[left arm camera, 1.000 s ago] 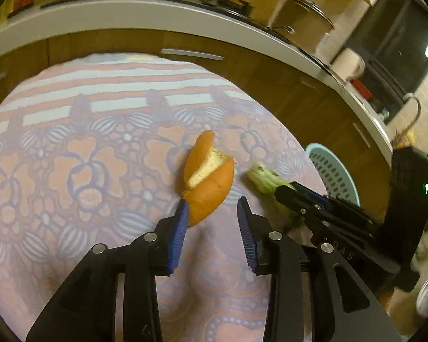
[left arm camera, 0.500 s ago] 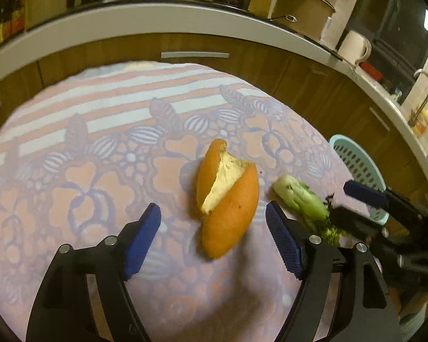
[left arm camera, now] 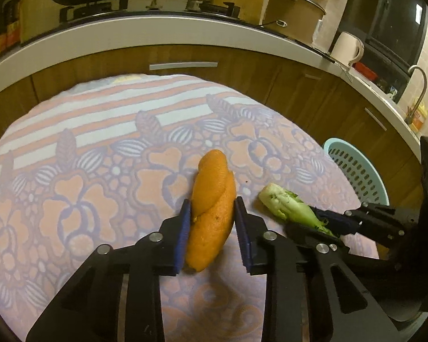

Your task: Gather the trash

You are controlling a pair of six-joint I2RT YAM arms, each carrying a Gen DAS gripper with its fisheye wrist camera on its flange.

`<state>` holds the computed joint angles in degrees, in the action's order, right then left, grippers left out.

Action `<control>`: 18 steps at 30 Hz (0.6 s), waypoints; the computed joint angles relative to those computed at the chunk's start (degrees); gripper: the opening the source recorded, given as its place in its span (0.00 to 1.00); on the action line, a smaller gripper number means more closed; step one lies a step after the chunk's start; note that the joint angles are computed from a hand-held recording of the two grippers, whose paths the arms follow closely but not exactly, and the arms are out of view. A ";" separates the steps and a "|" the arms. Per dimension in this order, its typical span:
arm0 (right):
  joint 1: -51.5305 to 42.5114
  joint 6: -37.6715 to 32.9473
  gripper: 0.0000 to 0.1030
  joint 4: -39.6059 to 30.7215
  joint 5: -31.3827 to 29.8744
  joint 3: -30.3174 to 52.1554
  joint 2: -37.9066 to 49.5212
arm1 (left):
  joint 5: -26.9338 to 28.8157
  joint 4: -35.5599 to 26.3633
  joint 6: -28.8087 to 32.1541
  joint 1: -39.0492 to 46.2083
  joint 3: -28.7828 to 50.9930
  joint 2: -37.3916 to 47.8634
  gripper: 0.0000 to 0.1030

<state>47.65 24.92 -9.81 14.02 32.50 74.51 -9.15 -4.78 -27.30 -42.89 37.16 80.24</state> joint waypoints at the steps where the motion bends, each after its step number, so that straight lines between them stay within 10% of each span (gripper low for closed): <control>1: -0.40 0.02 0.18 0.30 -0.47 -0.57 -1.02 | 0.00 -0.17 -0.18 -0.01 -0.02 -0.47 0.26; 18: -38.18 -12.21 0.17 -12.35 -18.89 -6.15 -31.24 | -0.83 1.39 1.48 -9.16 21.62 12.92 0.25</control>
<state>9.47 12.71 -22.16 -4.87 26.35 43.27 -9.99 -3.39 -25.82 -52.05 58.78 93.16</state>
